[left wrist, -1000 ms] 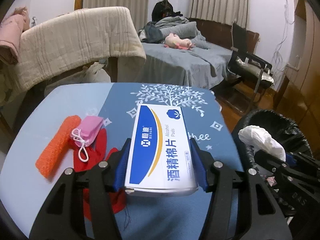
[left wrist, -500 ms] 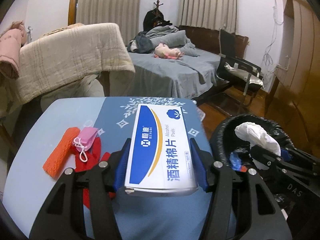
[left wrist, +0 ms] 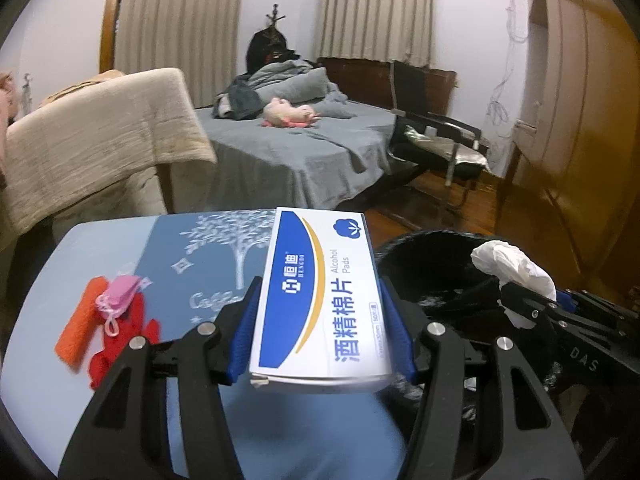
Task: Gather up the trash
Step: 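Carry the box and tissue over the bin and release both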
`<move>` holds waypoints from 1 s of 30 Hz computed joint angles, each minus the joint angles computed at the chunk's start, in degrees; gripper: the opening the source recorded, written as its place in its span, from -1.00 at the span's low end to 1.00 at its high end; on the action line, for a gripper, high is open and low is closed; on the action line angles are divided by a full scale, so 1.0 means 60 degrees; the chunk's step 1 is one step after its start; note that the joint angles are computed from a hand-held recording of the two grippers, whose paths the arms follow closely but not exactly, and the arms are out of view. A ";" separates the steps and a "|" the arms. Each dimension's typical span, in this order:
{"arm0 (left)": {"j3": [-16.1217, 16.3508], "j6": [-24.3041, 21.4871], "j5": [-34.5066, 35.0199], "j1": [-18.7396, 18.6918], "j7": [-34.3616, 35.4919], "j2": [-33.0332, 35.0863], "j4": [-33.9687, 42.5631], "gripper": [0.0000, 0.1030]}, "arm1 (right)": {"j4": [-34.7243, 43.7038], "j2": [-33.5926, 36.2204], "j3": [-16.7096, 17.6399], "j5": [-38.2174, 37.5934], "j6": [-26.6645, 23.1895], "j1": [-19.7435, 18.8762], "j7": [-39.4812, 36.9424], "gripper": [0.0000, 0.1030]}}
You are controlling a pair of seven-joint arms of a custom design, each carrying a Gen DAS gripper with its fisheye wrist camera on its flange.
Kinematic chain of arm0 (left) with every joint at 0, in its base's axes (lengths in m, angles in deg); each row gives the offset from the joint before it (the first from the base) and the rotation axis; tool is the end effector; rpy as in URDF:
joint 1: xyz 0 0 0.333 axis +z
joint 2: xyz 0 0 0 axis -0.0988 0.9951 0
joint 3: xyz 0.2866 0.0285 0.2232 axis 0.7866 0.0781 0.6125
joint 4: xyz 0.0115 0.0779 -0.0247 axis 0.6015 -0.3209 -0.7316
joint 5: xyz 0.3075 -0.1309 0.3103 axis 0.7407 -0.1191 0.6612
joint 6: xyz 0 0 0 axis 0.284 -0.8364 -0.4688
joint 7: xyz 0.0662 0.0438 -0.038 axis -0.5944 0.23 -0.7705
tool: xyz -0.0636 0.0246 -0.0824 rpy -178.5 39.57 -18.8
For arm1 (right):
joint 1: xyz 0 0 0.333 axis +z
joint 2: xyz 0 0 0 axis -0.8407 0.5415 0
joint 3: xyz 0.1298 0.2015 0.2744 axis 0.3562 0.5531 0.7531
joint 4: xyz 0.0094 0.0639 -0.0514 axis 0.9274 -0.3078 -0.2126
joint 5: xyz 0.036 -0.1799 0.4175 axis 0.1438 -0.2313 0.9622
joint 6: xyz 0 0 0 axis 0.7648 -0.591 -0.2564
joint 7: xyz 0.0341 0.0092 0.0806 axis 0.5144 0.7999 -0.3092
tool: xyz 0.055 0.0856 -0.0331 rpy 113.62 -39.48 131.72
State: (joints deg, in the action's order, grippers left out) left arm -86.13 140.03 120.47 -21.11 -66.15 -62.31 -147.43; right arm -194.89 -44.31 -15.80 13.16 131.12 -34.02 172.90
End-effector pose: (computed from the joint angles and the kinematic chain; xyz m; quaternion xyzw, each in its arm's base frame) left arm 0.4354 -0.3288 0.4318 -0.6620 0.5784 -0.3459 0.3279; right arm 0.4795 0.2497 0.4082 -0.6974 0.5492 -0.1842 0.4220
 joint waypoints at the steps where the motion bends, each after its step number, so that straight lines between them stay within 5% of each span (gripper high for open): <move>1: -0.0024 0.0017 0.0069 -0.0011 -0.0008 0.0096 0.0099 0.06 | -0.0035 -0.0026 0.0028 0.0154 0.0007 -0.0059 -0.0127 -0.37; 22: 0.0638 0.0922 0.1504 -0.0871 0.0006 0.2885 0.2857 0.07 | 0.0128 0.0277 -0.0129 0.1692 -0.0156 -0.0958 -0.1763 -0.37; 24: 0.0734 0.1304 0.1414 -0.0868 0.0153 0.3169 0.3136 0.09 | 0.0171 0.0348 -0.0110 0.1675 -0.0158 -0.1044 -0.1775 -0.26; 26: 0.0858 0.1729 0.1497 -0.0866 0.0026 0.3357 0.3332 0.34 | 0.0257 0.0443 0.0096 0.2716 -0.0176 -0.1092 -0.2675 -0.10; 30: 0.0946 0.1649 0.1949 -0.0950 -0.0326 0.3299 0.3326 0.43 | 0.0272 0.0525 0.0236 0.3788 0.0003 -0.1048 -0.3567 0.23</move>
